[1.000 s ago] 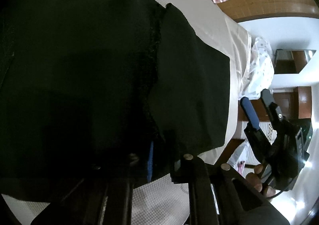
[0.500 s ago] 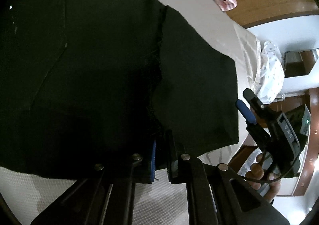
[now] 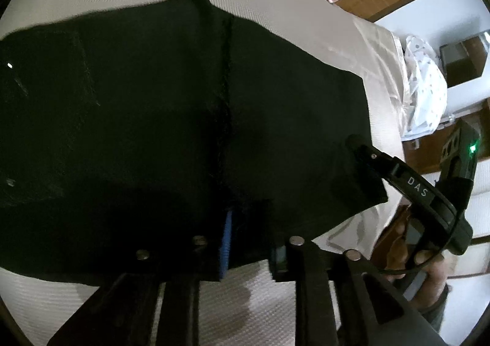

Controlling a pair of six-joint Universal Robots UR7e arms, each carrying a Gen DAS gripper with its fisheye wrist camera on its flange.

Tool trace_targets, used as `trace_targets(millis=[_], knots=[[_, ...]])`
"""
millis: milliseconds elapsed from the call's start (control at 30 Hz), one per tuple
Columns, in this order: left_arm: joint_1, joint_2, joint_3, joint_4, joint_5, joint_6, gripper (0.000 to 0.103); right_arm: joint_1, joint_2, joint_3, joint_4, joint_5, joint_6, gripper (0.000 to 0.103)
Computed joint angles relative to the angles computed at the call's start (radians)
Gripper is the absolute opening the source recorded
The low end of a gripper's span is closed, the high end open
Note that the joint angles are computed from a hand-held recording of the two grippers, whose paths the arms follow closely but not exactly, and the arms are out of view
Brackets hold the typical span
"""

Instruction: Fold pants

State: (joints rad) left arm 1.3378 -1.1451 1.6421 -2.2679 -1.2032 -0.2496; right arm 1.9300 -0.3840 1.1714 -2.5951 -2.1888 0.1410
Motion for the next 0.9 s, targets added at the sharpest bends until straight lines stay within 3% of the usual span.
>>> trace_targets(millis=[300,433,600,733,900], knots=[[0.0,-0.105,0.067,-0.095,0.117,0.05,0.038,0.013,0.017,-0.013,0.002,-0.052,-0.05,0.048],[0.002,-0.175,0.121,-0.154,0.207,0.052,0.048,0.019,0.032,-0.025,0.001,-0.08,-0.077,0.05],[0.01,-0.273,0.194,-0.206,0.302,0.046,0.052,0.028,0.052,-0.041,-0.001,-0.113,-0.112,0.053],[0.025,-0.344,0.239,-0.22,0.31,0.018,0.053,0.034,0.064,-0.051,-0.006,-0.139,-0.137,0.053],[0.061,-0.426,0.294,-0.244,0.27,-0.03,0.054,0.042,0.08,-0.064,-0.014,-0.169,-0.174,0.055]])
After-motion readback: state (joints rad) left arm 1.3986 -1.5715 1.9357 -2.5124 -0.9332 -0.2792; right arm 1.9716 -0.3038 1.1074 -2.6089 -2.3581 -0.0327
